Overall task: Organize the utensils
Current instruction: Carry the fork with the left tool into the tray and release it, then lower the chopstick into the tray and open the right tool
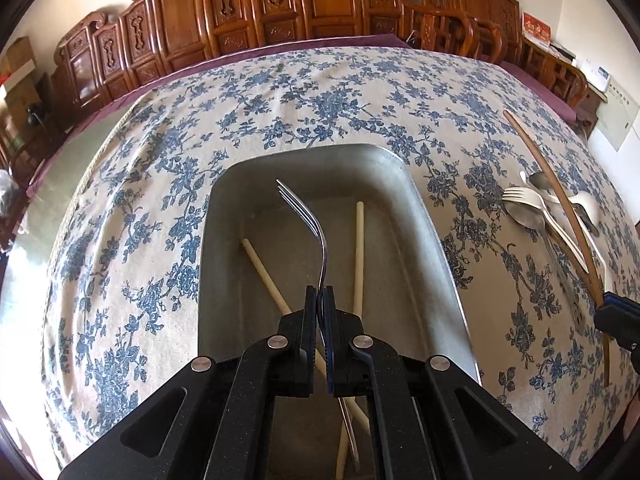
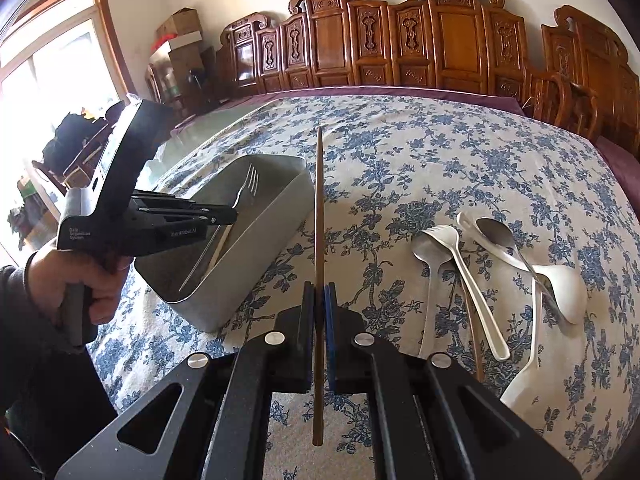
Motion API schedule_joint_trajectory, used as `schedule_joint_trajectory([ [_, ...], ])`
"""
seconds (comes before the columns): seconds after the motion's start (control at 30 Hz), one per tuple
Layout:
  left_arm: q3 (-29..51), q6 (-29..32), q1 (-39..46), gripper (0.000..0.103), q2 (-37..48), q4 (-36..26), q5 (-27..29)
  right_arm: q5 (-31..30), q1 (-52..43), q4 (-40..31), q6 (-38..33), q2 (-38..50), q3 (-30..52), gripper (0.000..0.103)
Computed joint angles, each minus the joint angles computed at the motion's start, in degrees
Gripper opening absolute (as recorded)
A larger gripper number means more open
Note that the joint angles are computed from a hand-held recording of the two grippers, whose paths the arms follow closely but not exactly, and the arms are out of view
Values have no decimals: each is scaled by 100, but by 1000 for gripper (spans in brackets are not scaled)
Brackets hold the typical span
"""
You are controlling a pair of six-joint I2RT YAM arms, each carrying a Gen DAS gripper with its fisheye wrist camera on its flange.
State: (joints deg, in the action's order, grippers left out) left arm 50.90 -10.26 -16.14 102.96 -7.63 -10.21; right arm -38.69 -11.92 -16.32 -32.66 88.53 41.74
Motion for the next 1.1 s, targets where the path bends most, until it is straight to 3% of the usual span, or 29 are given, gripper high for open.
schedule_joint_trajectory([
  [0.2, -215, 9, 45, 3, -309, 95, -11, 33, 41, 27, 56, -29, -47, 6],
  [0.57, -1345, -13, 81, 12, -2038, 88, -112, -140, 296, -306, 397, -604, -271, 6],
  [0.8, -1603, 161, 359, 12, -2387, 151, 49, 177, 1187, -260, 1251, -859, -197, 6],
  [1.1, -1738, 389, 893, 12, -2676, 222, 460, 787, 2312, 306, 2618, -155, 279, 6],
])
